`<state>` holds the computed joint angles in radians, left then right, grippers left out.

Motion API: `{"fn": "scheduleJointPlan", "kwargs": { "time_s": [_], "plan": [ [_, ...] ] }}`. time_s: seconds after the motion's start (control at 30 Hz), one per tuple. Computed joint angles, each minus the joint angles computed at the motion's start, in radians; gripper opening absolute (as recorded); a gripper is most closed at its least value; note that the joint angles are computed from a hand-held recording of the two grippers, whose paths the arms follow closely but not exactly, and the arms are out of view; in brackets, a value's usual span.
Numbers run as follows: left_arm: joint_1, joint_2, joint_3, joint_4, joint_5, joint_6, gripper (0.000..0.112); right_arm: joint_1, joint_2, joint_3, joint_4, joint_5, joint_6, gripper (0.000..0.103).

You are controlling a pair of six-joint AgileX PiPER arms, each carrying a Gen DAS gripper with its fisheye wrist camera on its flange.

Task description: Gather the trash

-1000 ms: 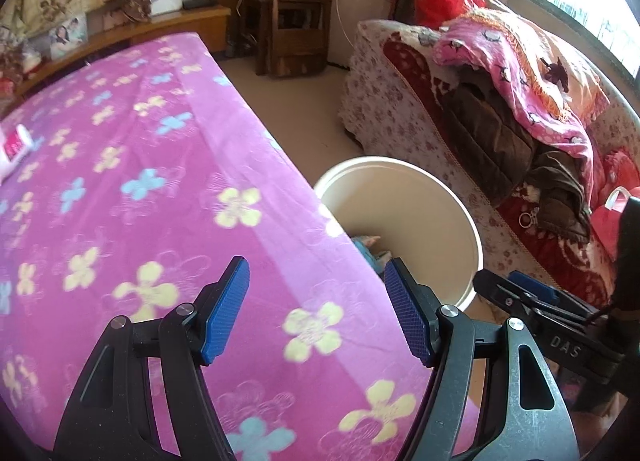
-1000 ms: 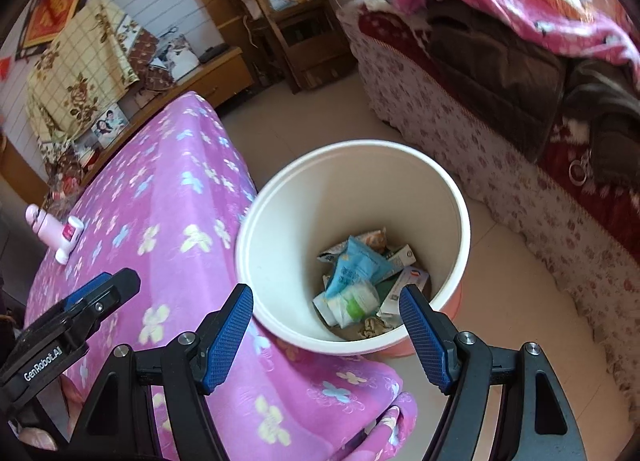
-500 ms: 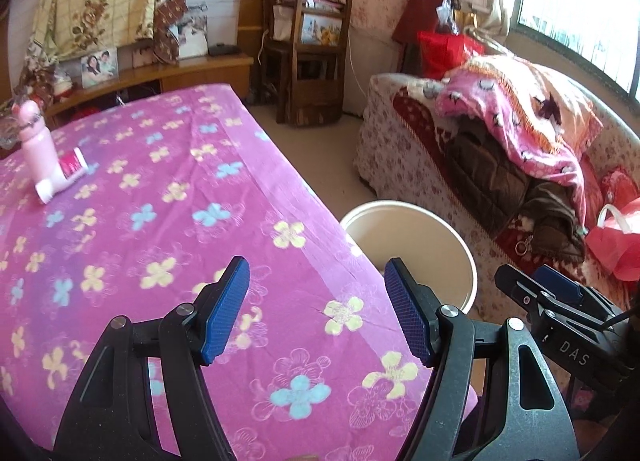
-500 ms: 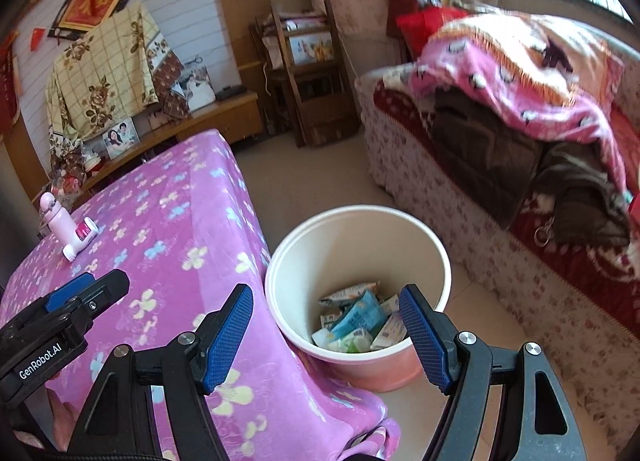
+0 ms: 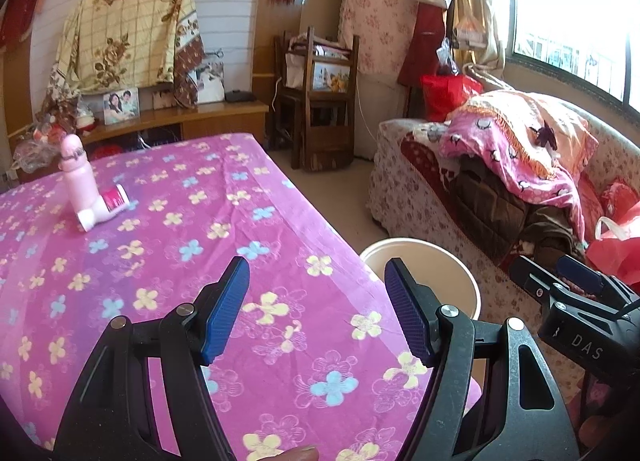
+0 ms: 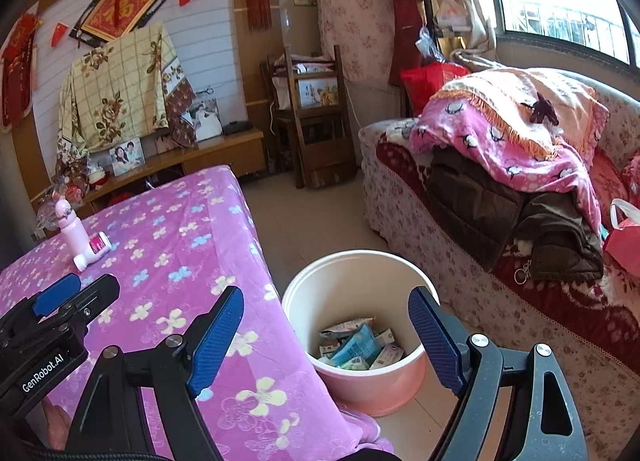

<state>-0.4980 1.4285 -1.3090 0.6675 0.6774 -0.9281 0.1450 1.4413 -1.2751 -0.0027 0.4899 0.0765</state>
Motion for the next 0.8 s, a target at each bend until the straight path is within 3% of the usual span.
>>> {"fn": "scheduleJointPlan", "kwargs": {
  "time_s": [0.4,0.63,0.8],
  "plan": [
    [-0.02,-0.084,0.054,0.068,0.006,-0.045,0.069,0.043,-0.075,0.023,-0.07,-0.011,0.071,0.083],
    [-0.068,-0.106,0.069,0.157,0.076,-0.111,0.069,0.054,-0.097,0.034,-0.073,-0.007,0.074,0.083],
    [-0.072,-0.121,0.081,0.155,0.077,-0.109,0.069,0.064,-0.108,0.039,-0.09,-0.004,0.091,0.083]
  ]
}}
